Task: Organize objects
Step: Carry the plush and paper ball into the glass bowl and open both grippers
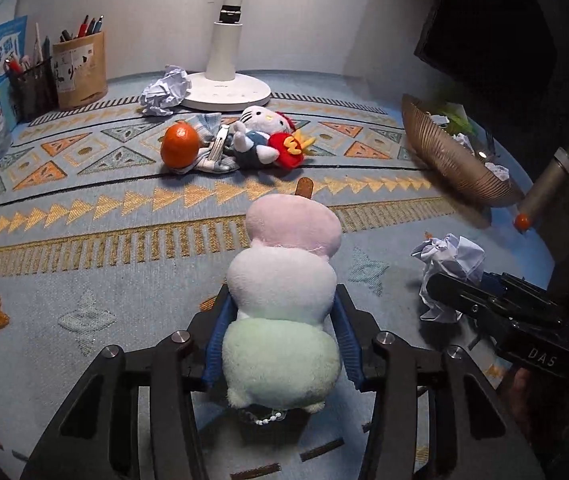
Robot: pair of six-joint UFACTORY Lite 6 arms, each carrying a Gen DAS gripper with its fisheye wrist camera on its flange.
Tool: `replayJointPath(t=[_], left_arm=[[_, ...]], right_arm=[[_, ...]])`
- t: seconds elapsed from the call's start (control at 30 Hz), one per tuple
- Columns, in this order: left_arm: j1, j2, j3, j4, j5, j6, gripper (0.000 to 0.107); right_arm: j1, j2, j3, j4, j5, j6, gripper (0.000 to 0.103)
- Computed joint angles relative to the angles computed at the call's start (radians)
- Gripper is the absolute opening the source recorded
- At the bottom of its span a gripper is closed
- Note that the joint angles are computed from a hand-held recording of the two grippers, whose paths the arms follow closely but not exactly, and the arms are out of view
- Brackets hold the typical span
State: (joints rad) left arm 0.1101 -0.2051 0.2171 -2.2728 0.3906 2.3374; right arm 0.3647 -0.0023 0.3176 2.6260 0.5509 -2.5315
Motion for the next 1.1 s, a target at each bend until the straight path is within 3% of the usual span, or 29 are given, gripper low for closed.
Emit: replayJointPath(t=[0.1,0.23,0.33,0.43,0.6,0.7,0.87,0.97,1.03,1.07,1.1], left_arm=[[-0.071,-0.092,0.012,0.052,-0.058,-0.107,0.044],[-0.198,-0.146,0.115,0.150,-0.125,-0.271,0.044],[-0.347,-0.082,0.267,0.017,-0.201,-0.191,0.044],[-0.455,0.050,0.466,-0.054,-0.231,-0.154,0.044],[-0.554,0.337,0.816,-0.116,-0.235,-0.143,0.044],[-0.575,0.536,1.056,0.113,-0.276,-0.407,0.044],[-0.563,0.814,1.364,0.581,-0.242,-0.930,0.044],[-0.592,0.925,1.492,0.846,-0.307,-1.200,0.045],[-0.600,0.998,1.568,1.056,-0.309,-1.396,0.055],[-0.598,1.027,1.597,1.142,-0.293,-1.484,0.069],[-0.599,1.026,1.587,1.186,-0.289,-1.535,0.075]], right_arm=[[-0.041,-0.167,-0.043,-0.049,-0.066,0.024,0.044],[-0.256,-0.440,-0.062,-0.449,-0.119,0.343,0.044],[-0.483,-0.554,-0.009,-0.763,-0.067,0.608,0.044],[-0.682,-0.520,0.114,-0.909,0.012,0.746,0.045],[-0.807,-0.274,0.351,-0.886,0.036,0.802,0.045],[-0.811,-0.099,0.493,-0.885,0.013,0.841,0.045],[-0.794,0.138,0.671,-0.933,-0.002,0.919,0.045],[-0.771,0.220,0.723,-0.913,-0.031,0.899,0.046],[-0.751,0.270,0.760,-0.929,-0.056,0.915,0.051],[-0.746,0.298,0.785,-0.954,-0.065,0.941,0.063],[-0.745,0.312,0.795,-0.964,-0.068,0.956,0.068]])
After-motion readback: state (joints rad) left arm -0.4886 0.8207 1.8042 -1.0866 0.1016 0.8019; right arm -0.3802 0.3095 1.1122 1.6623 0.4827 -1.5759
